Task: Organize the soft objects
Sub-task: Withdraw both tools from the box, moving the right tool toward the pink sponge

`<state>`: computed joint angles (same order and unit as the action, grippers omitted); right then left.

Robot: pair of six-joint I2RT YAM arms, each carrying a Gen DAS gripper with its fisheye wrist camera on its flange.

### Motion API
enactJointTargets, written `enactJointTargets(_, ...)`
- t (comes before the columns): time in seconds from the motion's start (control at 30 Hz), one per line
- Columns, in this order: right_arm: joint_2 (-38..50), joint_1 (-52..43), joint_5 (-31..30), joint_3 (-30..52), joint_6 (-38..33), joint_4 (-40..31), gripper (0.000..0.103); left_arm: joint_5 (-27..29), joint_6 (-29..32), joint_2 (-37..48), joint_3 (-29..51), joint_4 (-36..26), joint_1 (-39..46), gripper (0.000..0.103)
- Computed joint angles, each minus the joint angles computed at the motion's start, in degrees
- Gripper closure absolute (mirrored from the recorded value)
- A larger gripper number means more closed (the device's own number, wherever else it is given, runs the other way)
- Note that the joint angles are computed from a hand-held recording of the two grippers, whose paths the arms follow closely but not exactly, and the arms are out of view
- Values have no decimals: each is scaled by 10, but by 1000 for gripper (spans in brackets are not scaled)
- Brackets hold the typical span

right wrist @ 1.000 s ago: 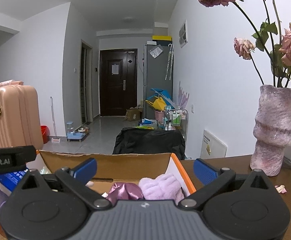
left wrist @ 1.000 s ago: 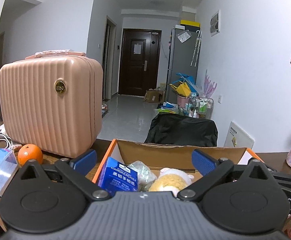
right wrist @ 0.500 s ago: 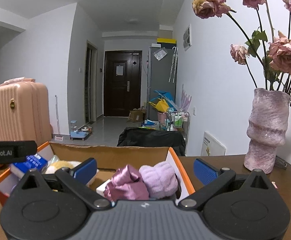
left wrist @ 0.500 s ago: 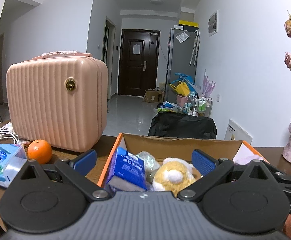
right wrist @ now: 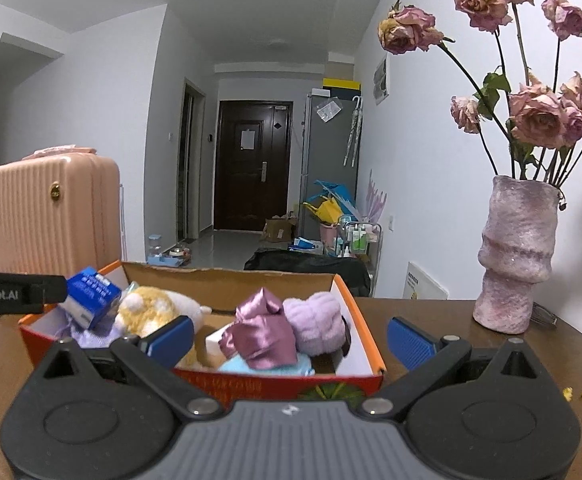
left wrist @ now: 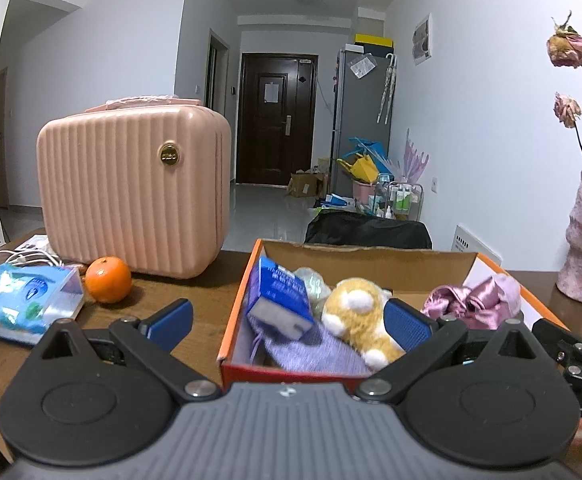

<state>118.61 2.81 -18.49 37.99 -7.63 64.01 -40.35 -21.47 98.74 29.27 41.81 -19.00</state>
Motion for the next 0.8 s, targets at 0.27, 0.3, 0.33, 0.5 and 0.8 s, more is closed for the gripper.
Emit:
enactJointTargets(0.27, -27, -26, -29, -83, -27, 39, 0, -27, -27, -56, -63, -22, -43, 0)
enactJointTargets(0.3, -31, -30, -32, -92, -31, 43, 0, -34, -32, -64, -71, -27, -52, 0)
enactJointTargets(0.33, -34, -34, -35, -102, -35, 48, 0, -38, -36, -71, -78, -33, -58, 0)
enactJointTargets(0.5, -54, -57, -58, -149, -50, 70, 0, -60, -62, -113, -113, -61, -92, 0)
enactJointTargets(0.8, -79, -100, -98, -220, -79, 98, 0, -109, -124, -188, -156, -145, -164, 0)
